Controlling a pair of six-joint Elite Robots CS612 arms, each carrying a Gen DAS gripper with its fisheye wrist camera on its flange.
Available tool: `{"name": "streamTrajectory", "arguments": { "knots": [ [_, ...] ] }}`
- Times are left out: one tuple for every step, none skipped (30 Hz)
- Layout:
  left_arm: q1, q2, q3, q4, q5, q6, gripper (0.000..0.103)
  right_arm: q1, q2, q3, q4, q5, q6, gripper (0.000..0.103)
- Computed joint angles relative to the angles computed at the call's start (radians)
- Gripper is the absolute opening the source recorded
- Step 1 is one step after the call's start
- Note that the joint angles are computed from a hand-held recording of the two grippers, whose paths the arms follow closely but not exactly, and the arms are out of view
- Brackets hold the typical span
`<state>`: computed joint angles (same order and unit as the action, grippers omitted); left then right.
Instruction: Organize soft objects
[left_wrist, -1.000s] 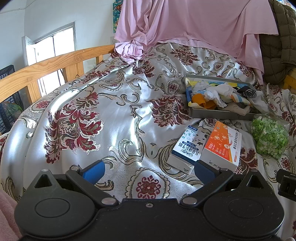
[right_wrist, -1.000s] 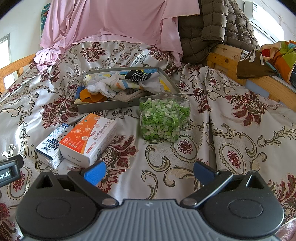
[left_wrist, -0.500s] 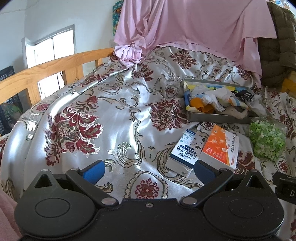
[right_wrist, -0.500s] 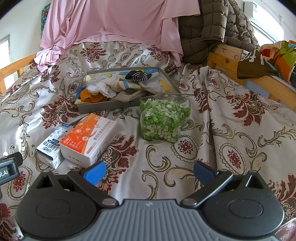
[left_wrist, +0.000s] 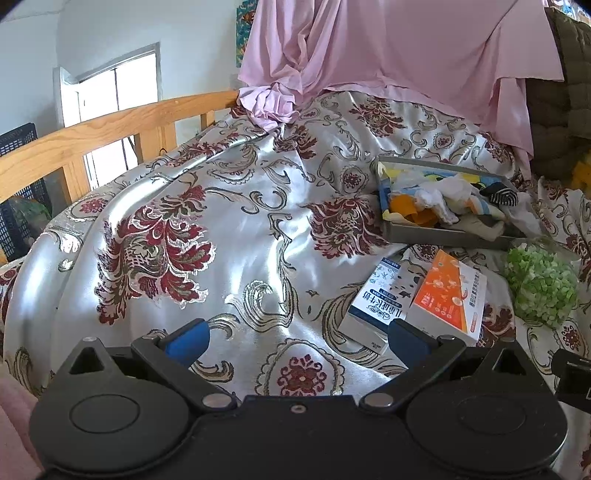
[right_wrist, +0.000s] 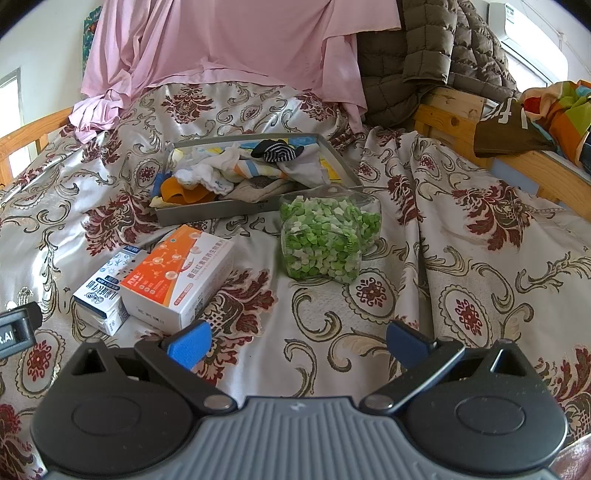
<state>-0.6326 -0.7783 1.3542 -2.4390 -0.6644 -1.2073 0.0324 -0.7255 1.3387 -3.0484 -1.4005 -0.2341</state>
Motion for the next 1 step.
{"name": "streamTrajectory", "arguments": {
  "knots": [
    [0.0,0.0,0.0,0.002,0.0,0.0,0.102,0.0,0.0,0.0,0.001,0.0,0.0,0.103]
  ]
}}
